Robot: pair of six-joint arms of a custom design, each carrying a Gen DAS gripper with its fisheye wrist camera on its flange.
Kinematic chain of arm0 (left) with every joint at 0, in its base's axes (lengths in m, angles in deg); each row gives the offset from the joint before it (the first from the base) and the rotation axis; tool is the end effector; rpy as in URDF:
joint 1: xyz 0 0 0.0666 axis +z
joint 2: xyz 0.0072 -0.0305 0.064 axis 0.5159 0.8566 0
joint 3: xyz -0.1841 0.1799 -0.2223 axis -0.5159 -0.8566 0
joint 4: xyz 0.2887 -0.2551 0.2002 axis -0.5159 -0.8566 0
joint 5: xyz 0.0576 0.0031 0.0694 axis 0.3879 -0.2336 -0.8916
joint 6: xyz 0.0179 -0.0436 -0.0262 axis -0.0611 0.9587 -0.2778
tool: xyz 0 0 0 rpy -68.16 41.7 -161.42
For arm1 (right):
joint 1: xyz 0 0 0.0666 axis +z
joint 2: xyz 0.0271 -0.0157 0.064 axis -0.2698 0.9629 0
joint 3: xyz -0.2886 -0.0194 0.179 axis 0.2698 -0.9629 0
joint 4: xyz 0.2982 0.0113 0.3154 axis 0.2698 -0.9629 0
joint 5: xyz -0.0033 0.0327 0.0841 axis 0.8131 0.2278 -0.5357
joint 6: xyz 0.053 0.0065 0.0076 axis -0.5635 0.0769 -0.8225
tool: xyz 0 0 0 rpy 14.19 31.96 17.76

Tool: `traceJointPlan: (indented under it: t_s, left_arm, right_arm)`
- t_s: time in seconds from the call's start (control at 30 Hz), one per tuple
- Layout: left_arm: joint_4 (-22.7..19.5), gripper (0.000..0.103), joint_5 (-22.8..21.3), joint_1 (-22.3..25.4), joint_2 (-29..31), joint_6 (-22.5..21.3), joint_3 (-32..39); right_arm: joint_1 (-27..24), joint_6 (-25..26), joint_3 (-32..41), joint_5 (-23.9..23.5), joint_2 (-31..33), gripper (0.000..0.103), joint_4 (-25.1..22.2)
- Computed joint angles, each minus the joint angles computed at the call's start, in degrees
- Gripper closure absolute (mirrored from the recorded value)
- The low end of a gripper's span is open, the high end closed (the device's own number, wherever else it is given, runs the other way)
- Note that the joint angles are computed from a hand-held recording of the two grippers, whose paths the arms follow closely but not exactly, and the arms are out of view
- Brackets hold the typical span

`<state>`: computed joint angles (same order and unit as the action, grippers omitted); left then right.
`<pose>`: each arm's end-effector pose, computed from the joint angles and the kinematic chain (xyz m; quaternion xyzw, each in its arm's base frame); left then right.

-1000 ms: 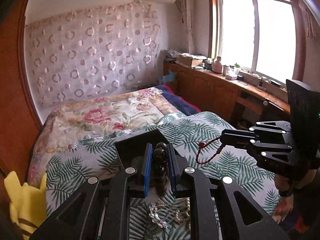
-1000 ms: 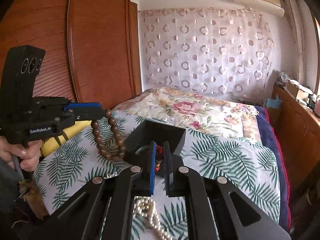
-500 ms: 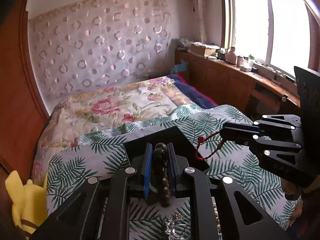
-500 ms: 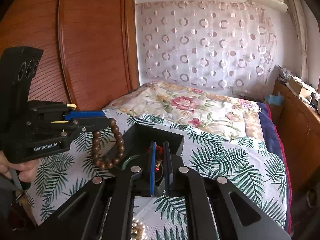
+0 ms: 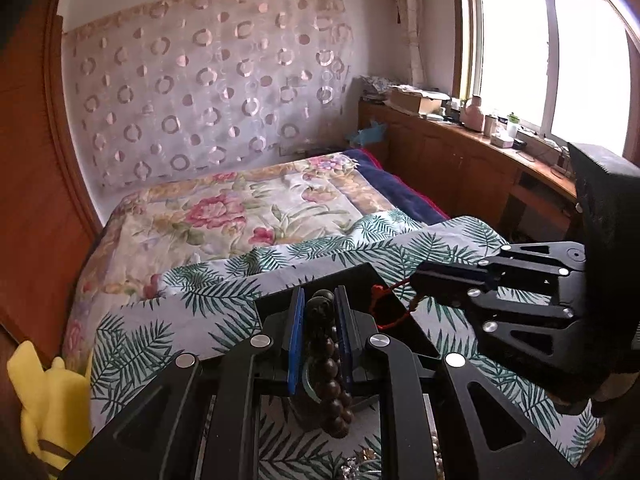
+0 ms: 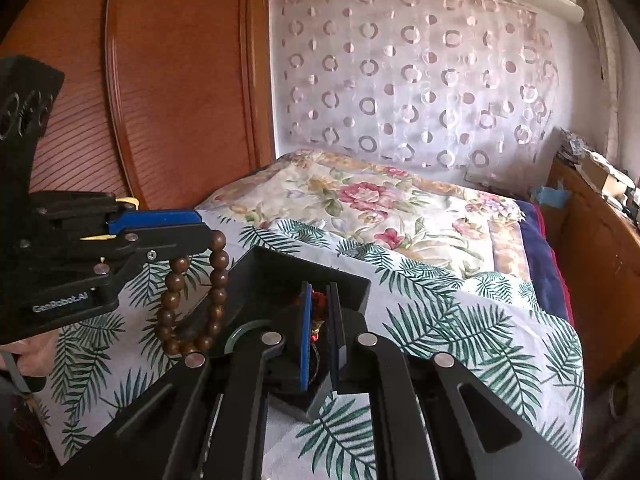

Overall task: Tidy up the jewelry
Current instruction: 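Carry both bracelets over the black box and open both grippers to drop them, then return to the pile and grasp the green pendant with the left gripper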

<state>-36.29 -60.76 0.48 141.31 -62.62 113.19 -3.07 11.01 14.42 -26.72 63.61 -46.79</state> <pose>0.5135 -0.2978 0.3921 0.1625 0.8800 -0.0723 0.4404 0.5544 0.1319 0.3827 -0.2195 0.8680 0.1198 0.4290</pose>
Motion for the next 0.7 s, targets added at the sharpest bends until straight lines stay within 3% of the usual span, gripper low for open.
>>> traceJointPlan:
  t_s: [0.3, 0.33, 0.4, 0.47, 0.7]
  left_arm:
    - [-0.2, 0.089, 1.0, 1.3, 1.5, 1.0, -0.8]
    - [0.0, 0.089, 1.1, 1.3, 1.4, 1.0, -0.9]
    - [0.5, 0.089, 1.3, 1.4, 1.2, 0.8, -1.2]
    - [1.0, 0.089, 1.2, 1.3, 0.9, 0.6, -0.9]
    - [0.2, 0.089, 0.5, 0.9, 2.2, -0.3, 2.6]
  right_arm:
    - [0.8, 1.0, 4.2, 1.3, 4.9, 0.092, -2.8]
    - [0.8, 0.9, 4.3, 1.7, 5.0, 0.091, -2.8]
    - [0.4, -0.1, 4.2, 1.0, 4.6, 0.069, -2.5]
    - [0.0, -0.2, 3.8, 0.3, 4.0, 0.06, -2.5]
    - [-0.6, 0.4, 2.1, -0.1, 2.4, 0.06, -2.6]
